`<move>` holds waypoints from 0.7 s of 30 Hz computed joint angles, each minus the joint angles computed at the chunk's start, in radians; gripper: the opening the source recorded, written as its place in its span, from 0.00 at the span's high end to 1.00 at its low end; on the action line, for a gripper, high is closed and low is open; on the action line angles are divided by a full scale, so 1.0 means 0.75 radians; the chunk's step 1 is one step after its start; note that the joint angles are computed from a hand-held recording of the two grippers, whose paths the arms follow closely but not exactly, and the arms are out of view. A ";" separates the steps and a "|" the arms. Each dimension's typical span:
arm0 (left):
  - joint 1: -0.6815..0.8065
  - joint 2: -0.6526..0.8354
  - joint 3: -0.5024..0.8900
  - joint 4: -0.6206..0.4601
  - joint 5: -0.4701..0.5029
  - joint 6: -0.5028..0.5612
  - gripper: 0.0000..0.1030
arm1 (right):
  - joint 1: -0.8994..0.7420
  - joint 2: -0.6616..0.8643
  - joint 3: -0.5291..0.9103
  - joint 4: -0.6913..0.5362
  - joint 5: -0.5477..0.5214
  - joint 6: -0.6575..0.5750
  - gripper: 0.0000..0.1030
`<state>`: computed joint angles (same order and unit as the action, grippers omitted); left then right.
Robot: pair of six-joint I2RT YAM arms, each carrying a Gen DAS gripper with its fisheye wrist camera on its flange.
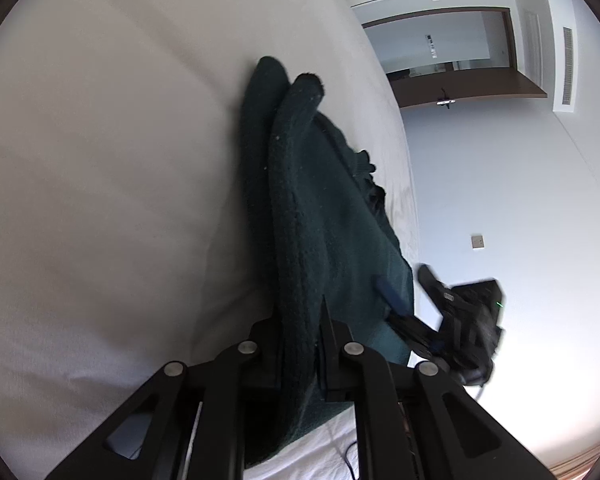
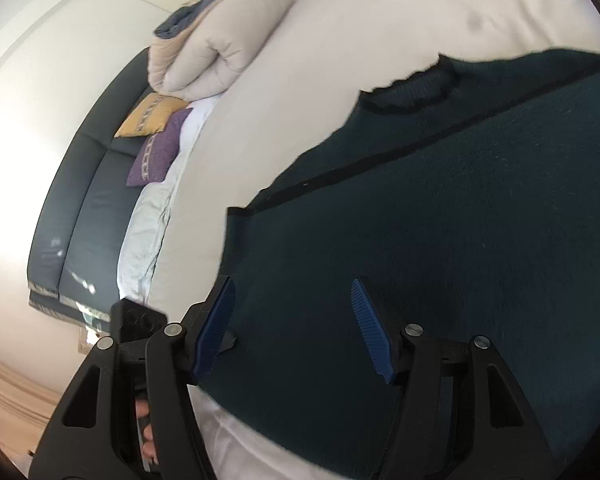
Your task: Fold small clothes
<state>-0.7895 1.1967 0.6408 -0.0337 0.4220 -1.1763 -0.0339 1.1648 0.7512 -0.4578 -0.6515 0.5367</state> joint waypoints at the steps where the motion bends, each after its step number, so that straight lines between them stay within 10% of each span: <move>1: -0.008 -0.005 0.019 -0.023 -0.015 0.008 0.90 | -0.019 0.081 -0.001 0.032 -0.033 0.006 0.42; 9: -0.142 0.090 0.327 -0.230 -0.170 0.099 0.90 | -0.032 0.185 -0.027 0.184 -0.077 -0.064 0.42; 16: -0.352 0.380 0.835 -0.497 -0.339 0.249 0.90 | -0.387 0.174 -0.012 0.271 -0.571 0.043 0.28; 21: -0.494 0.722 1.250 -0.638 -0.395 0.336 0.90 | -0.587 0.459 0.227 -0.131 -0.829 -0.319 0.23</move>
<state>-1.1600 1.7384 1.5786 -0.5118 0.1257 -0.9241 -0.4740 1.5087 0.9212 -0.5557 -1.2731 0.2977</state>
